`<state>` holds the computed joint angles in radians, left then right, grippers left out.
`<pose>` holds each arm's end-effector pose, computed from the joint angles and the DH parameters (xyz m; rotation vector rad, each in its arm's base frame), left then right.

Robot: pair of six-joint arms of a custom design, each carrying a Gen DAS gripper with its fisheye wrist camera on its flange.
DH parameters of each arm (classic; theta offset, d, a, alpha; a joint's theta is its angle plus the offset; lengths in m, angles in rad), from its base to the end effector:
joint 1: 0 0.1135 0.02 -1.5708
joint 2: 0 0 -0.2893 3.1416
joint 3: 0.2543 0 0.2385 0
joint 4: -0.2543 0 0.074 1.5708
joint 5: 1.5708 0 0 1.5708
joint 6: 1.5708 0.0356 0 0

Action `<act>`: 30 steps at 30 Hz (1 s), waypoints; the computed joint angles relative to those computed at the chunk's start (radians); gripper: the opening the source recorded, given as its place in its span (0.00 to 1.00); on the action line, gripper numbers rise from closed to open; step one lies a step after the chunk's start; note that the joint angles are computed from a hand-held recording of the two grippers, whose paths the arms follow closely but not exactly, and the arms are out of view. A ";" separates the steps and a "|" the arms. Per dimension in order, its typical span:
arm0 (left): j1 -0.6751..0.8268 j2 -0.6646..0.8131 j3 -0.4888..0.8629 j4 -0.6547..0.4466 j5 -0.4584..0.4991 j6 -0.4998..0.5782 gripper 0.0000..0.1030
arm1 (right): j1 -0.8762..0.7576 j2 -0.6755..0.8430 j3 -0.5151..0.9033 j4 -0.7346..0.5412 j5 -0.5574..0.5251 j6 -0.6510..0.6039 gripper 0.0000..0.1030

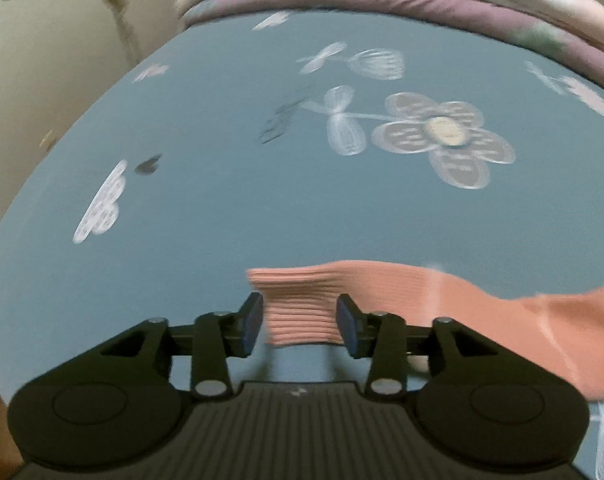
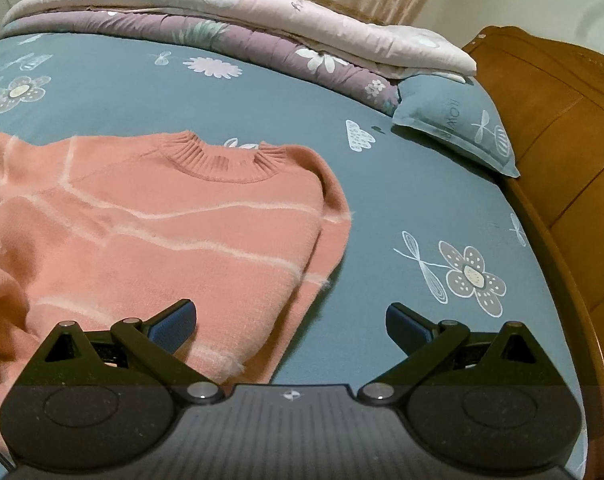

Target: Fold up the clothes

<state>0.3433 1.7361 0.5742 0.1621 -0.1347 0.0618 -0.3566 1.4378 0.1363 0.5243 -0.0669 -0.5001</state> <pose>0.2559 0.0966 0.1190 -0.4141 2.5574 0.3241 0.1685 -0.0602 0.1169 -0.2032 2.3631 -0.3406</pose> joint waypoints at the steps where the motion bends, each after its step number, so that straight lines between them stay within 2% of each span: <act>1: -0.035 -0.026 -0.029 0.020 -0.002 -0.002 0.44 | -0.006 -0.001 -0.001 0.002 -0.003 -0.001 1.00; 5: -0.223 -0.123 -0.127 0.069 0.013 -0.029 0.57 | -0.060 -0.009 0.002 -0.014 -0.030 -0.011 1.00; 8: -0.418 -0.133 -0.156 0.087 -0.007 -0.064 0.59 | -0.128 -0.007 0.009 -0.035 -0.075 -0.024 1.00; 15: -0.819 -0.023 -0.089 0.080 -0.031 -0.175 0.60 | -0.292 0.053 0.025 -0.047 -0.186 -0.086 1.00; 22: -1.065 0.009 0.012 -0.012 -0.119 -0.310 0.63 | -0.449 0.159 0.060 -0.066 -0.314 -0.217 1.00; 26: -1.188 0.003 0.080 -0.074 -0.167 -0.393 0.67 | -0.529 0.258 0.133 -0.164 -0.412 -0.298 1.00; 30: -1.313 0.034 0.187 -0.145 -0.208 -0.461 0.70 | -0.594 0.369 0.250 -0.359 -0.522 -0.384 1.00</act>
<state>-0.9696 1.7705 0.7607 0.0170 -0.3427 -0.3989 -0.9506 1.8064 0.3864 0.1651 -0.5887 -0.8841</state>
